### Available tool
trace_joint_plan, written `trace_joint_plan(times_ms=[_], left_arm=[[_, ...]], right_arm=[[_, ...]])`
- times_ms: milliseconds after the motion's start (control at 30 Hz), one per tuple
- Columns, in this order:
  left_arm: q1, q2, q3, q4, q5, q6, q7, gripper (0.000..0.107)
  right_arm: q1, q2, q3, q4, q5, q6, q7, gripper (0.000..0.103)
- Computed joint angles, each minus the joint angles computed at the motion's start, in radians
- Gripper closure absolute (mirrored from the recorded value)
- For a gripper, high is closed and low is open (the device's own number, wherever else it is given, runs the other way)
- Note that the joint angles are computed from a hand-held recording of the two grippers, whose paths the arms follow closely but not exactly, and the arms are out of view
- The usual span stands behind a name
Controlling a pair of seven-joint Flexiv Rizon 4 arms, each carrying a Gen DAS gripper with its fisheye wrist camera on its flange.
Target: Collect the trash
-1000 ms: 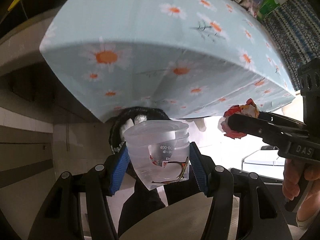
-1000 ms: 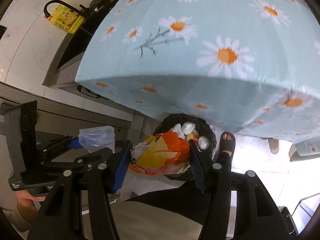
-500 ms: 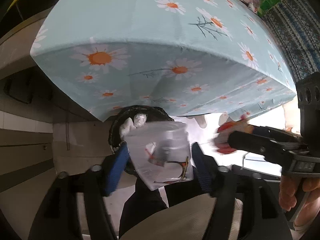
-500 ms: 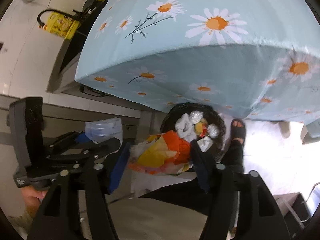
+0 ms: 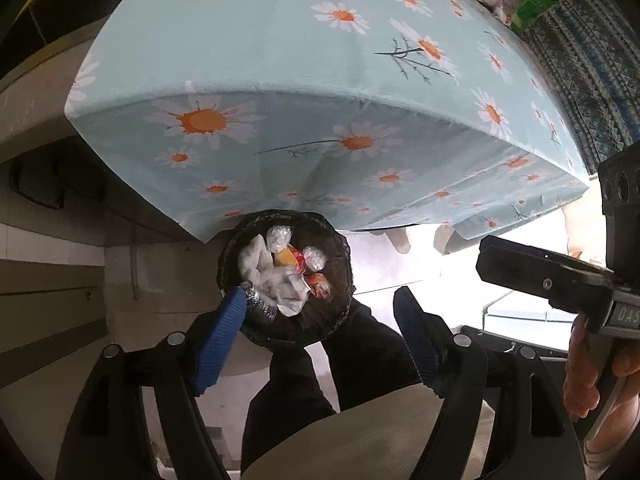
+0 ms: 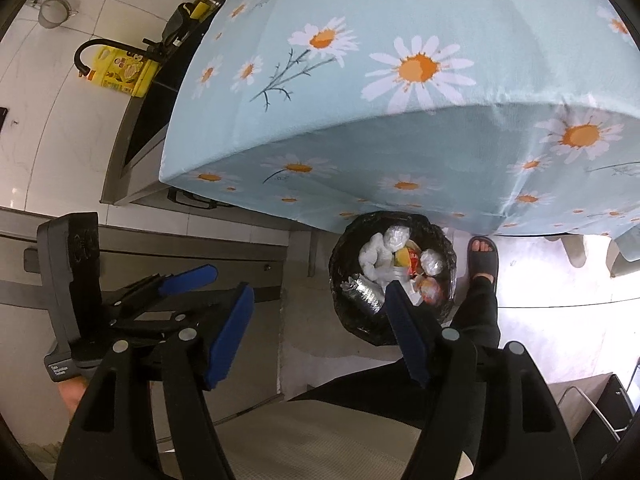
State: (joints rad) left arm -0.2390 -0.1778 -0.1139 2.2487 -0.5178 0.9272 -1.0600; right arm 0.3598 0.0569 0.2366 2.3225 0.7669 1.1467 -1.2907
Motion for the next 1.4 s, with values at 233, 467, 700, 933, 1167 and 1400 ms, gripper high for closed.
trace_joint_plan(times_ms=[233,467,700,933,1167,1400], left_arm=[[0.002,0.043,0.011,0.006,0.006,-0.011,0.031,0.033],[-0.009,0.102,0.022,0.012,0.002,-0.007,0.052,0.033],[-0.024,0.141,0.029,0.009,0.017,0.030,0.004,0.033],[-0.049,0.213,0.029,-0.001,0.134,0.031,-0.112,0.027],[-0.094,0.326,0.018,0.020,0.212,0.077,-0.235,0.011],[-0.132,0.418,0.007,0.046,0.268,0.120,-0.334,0.011]], right_arm=[[0.013,0.064,0.011,0.039,-0.130,0.023,0.133,0.035],[0.015,0.134,-0.006,0.066,-0.266,-0.001,0.228,0.033],[-0.001,0.241,-0.001,0.133,-0.500,-0.030,0.334,0.028],[-0.009,0.371,-0.024,0.181,-0.561,-0.055,0.325,0.026],[-0.044,0.528,-0.024,0.225,-0.632,-0.084,0.326,0.012],[-0.055,0.678,-0.034,0.254,-0.661,-0.119,0.293,0.005]])
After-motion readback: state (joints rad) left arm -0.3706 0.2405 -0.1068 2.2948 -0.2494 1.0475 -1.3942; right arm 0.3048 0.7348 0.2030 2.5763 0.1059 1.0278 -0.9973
